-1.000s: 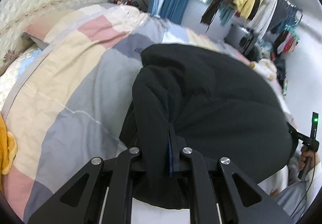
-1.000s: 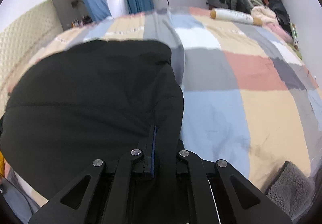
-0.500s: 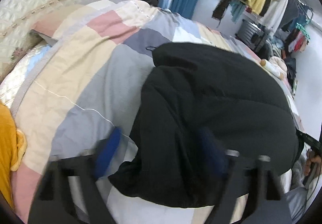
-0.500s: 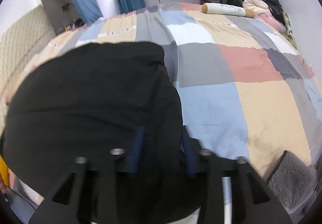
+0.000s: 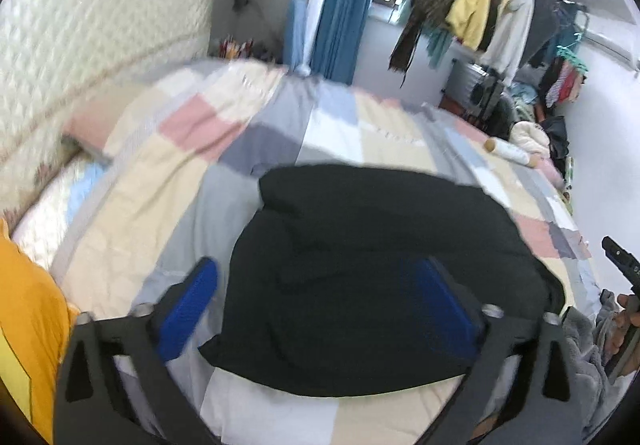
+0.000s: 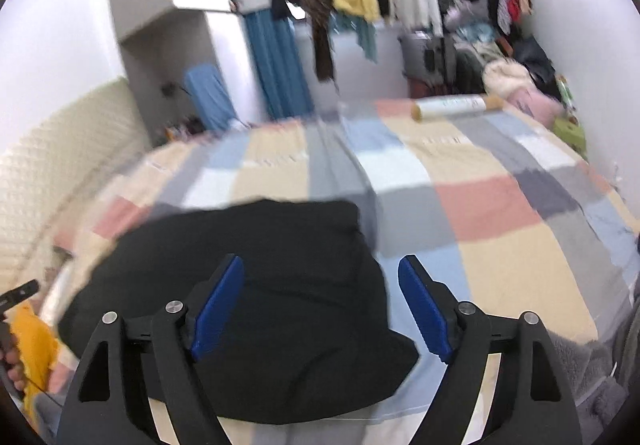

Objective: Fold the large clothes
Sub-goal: 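Release the jacket and pull both grippers back from the bundle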

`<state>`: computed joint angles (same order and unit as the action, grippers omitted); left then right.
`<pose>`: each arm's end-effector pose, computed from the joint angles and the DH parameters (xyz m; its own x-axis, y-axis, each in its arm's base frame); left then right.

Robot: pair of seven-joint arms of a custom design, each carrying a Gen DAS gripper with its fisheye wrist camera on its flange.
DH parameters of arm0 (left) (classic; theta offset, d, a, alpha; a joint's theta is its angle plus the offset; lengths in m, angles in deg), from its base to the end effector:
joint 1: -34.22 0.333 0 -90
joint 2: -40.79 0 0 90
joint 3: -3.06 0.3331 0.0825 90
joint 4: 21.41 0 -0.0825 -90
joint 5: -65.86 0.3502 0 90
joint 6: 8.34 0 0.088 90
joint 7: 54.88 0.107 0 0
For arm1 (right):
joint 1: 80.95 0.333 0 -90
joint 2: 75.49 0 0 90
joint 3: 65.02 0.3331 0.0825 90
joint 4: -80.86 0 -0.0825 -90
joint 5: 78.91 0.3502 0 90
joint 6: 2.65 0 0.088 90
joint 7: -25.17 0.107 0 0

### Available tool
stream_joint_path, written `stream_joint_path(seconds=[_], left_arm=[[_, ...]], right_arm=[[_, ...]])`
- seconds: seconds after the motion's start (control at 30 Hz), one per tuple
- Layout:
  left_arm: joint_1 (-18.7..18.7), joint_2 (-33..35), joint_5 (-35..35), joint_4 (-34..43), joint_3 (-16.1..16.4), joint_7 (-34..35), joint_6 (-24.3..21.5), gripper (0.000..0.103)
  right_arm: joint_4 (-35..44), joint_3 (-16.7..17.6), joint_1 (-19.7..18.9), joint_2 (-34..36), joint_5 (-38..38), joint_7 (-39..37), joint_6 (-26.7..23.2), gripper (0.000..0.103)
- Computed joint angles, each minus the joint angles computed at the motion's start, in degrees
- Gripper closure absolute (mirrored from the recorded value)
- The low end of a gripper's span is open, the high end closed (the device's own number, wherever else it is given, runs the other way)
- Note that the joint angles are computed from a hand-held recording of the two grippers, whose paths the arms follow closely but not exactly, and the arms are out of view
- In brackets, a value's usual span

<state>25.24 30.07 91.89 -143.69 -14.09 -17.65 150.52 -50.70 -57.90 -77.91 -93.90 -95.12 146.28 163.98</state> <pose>0.4478 -0.2548 0.6060 -0.0097 -0.9762 0.2167 -0.6577 -0.1570 -0.7367 0.4540 0.1069 0.6161 -0.0382 -0.9896 -0.1388 -0.5865 0.1347 -0.7987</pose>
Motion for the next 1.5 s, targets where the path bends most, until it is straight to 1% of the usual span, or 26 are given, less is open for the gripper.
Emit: stream_joint_path(seconds=[0.1, 0.2, 0.27, 0.33, 0.4, 0.47, 0.5, 0.6, 0.7, 0.83, 0.93, 1.03, 1.1, 1.17, 1.27, 1.33, 1.4, 1.5], left_arm=[[-0.36, -1.09, 0.61, 1.50, -0.75, 0.16, -0.37, 0.000], [-0.38, -2.31, 3.02, 3.99, -2.63, -0.93, -3.12, 0.000], [-0.86, -3.00, 3.33, 4.91, -3.02, -0.99, -3.57, 0.000], [-0.72, -4.25, 5.01, 5.66, -4.14, -2.17, -3.91, 0.000], [-0.33, -5.47, 7.08, 6.30, -5.51, -3.66, -4.56, 0.000], [-0.27, -6.56, 8.39, 6.82, -6.61, -4.75, -4.86, 0.000], [-0.02, -7.21, 9.28, 7.09, -7.42, -5.82, -5.18, 0.000], [0.16, -8.61, 10.77, 6.93, -8.68, -6.99, -5.36, 0.000], [0.30, -10.35, 11.80, 5.81, -9.81, -7.96, -5.42, 0.000], [1.52, -13.01, 13.43, 4.15, -12.15, -10.71, -6.92, 0.000], [1.29, -14.46, 12.78, 2.60, -12.61, -11.57, -7.39, 0.000], [1.49, -16.43, 12.54, 0.55, -13.28, -12.82, -7.63, 0.000], [1.41, -17.30, 11.80, -0.68, -13.42, -13.22, -7.66, 0.000], [1.52, -17.63, 11.36, -1.36, -13.88, -13.32, -7.88, 0.000], [1.20, -17.83, 10.27, -2.53, -13.94, -13.43, -7.85, 0.000], [1.08, -17.39, 9.51, -2.92, -14.12, -13.63, -8.25, 0.000], [0.82, -16.99, 9.04, -3.19, -14.41, -13.83, -8.92, 0.000], [0.42, -16.34, 9.02, -3.70, -14.76, -14.31, -9.54, 0.000]], right_arm=[[0.94, 2.09, -1.00, -2.72, -2.21, 1.26, 0.03, 0.023], [1.70, 3.05, -0.79, -4.93, -2.81, 1.35, 0.47, 0.021], [1.74, 3.77, -1.09, -6.41, -3.07, 1.57, 1.34, 0.014], [1.29, 4.79, -1.64, -8.22, -3.32, 1.98, 2.86, 0.009], [0.79, 5.23, -1.49, -9.55, -2.82, 1.74, 3.73, 0.008], [-0.08, 6.35, -2.40, -11.05, -2.53, 2.37, 5.09, 0.001], [-0.65, 6.86, -2.75, -11.84, -2.23, 2.75, 5.73, 0.000], [-2.96, 6.38, -1.20, -14.33, -0.31, 1.99, 7.48, 0.000], [-4.59, 7.92, -1.75, -16.52, 0.78, 1.67, 8.32, 0.000], [-6.37, 9.03, -1.07, -18.62, 2.04, 0.56, 8.60, 0.000], [-8.05, 10.19, -0.64, -20.15, 2.98, 0.54, 8.81, 0.000], [-9.51, 10.87, 0.43, -20.84, 3.63, 0.19, 8.11, 0.000], [-10.58, 10.57, 2.06, -21.20, 4.29, -0.18, 7.30, 0.000], [-11.69, 11.35, 1.67, -22.10, 4.58, 0.55, 7.44, 0.000], [-12.97, 11.66, 2.15, -22.64, 4.88, 0.86, 7.04, 0.000], [-13.54, 11.91, 2.43, -22.60, 4.96, 1.04, 5.94, 0.000], [-14.14, 11.89, 2.93, -22.46, 4.93, 1.16, 4.77, 0.000], [-15.45, 11.68, 3.46, -22.51, 5.38, 2.39, 4.43, 0.000]])
